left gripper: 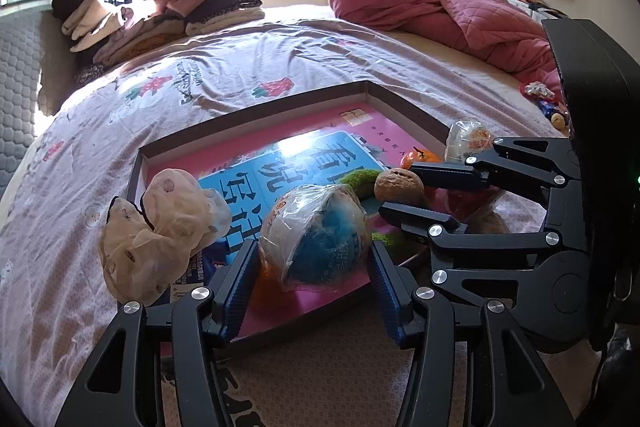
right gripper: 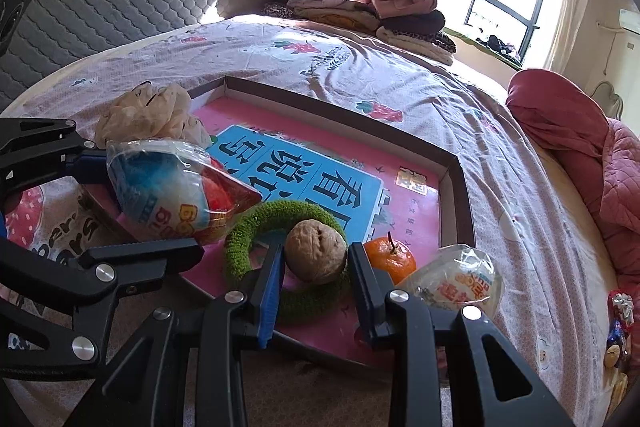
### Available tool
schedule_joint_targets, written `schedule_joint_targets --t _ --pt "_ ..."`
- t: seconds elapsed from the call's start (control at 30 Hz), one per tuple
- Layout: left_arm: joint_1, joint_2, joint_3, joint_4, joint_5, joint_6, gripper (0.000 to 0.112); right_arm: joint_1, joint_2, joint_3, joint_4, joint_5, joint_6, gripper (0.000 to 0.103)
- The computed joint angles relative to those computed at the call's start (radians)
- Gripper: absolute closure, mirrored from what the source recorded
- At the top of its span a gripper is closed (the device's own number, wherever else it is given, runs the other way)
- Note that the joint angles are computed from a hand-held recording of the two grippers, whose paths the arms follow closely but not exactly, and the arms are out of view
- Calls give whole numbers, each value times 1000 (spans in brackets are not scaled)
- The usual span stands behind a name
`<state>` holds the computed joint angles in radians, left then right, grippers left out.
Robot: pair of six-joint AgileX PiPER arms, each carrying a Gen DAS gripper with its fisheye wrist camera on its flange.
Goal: Organize objects
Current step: 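Lower the walnut onto the green ring with right tool while left tool lowers the ball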
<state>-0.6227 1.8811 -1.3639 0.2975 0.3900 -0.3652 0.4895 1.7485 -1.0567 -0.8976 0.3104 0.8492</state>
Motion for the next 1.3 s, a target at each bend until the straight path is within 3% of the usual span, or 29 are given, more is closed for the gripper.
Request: schedule_joint_targets --t 0.63,1.0,1.2,1.3 --pt "25 -8 -6 -110 24 78 55 17 -14 -9 8 65 -25 70" --pt "21 -5 -11 -99 37 71 54 -8 -50 0 85 56 -74 70" --pt "35 -6 -14 -210 41 161 49 -16 -64 5 98 46 -78 70" --pt "33 -6 -12 -193 43 143 47 -20 -71 8 110 41 -86 70"
